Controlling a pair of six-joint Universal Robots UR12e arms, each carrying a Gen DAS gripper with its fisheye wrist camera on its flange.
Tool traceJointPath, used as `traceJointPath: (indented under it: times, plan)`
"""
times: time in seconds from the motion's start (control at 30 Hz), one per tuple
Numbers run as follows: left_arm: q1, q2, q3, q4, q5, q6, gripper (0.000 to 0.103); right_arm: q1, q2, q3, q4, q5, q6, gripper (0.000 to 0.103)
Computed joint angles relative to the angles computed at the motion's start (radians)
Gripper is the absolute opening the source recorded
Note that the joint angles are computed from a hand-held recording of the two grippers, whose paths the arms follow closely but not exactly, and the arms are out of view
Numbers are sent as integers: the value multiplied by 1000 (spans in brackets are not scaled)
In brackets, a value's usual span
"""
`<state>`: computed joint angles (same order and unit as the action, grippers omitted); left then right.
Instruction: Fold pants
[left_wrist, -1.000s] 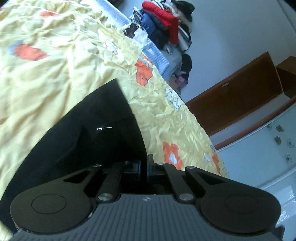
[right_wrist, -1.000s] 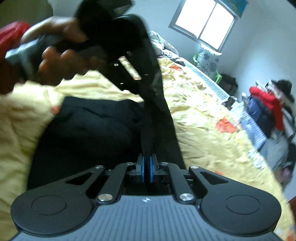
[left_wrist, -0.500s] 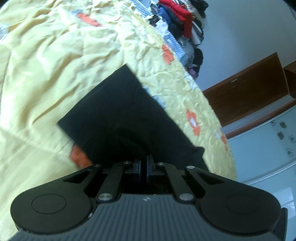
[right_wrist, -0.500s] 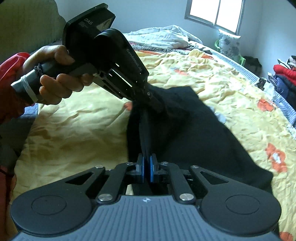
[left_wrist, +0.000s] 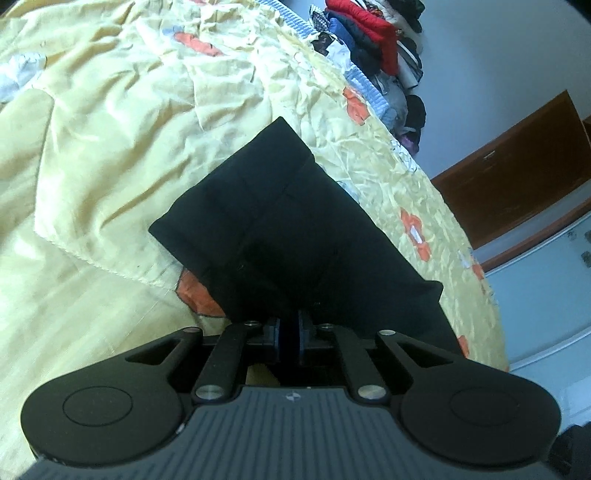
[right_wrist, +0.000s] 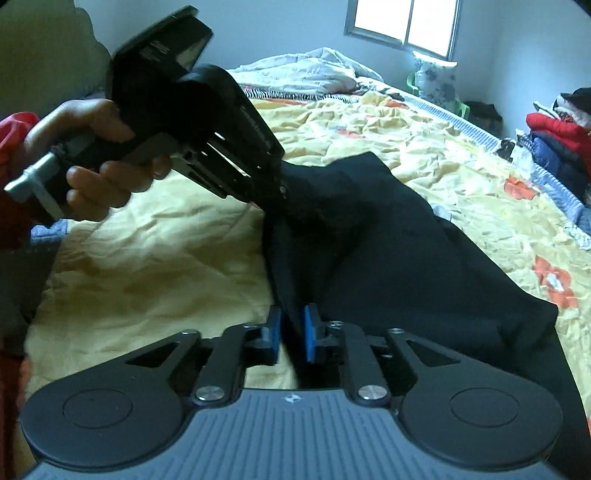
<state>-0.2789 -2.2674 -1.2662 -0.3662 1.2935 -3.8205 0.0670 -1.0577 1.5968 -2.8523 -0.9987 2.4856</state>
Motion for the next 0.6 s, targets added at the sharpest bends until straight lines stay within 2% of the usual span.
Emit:
traceJointPath:
  times: [0.03, 0.13, 0.2, 0.3, 0.37, 0.4, 0.43, 0.5, 0.6]
  plan:
    - [-2, 3, -3, -2, 8, 3, 11, -4, -9, 15, -15, 12, 2, 26]
    - [-10, 12, -9, -3, 43, 25, 10, -31, -47, 75, -83, 24, 62, 27]
    - [-13, 17, -11, -7, 60, 41, 10, -50, -69, 120, -172, -32, 154, 27]
    - [-26, 26, -14, -17, 105, 71, 10, -84, -103, 184, -242, -137, 296, 31]
    - [-38, 33, -22, -12, 150, 87, 20, -106, -123, 221, -246, -196, 397, 48]
    - [-45, 38, -30, -7, 182, 91, 22, -116, -132, 234, -222, -208, 433, 54]
    - [-54, 42, -37, -2, 218, 95, 23, -125, -142, 246, -199, -211, 457, 62]
    - [-66, 48, -51, 9, 259, 109, 22, -139, -156, 280, -207, -196, 470, 63]
    - [-87, 56, -63, 32, 312, 143, 22, -158, -174, 326, -283, -174, 504, 63]
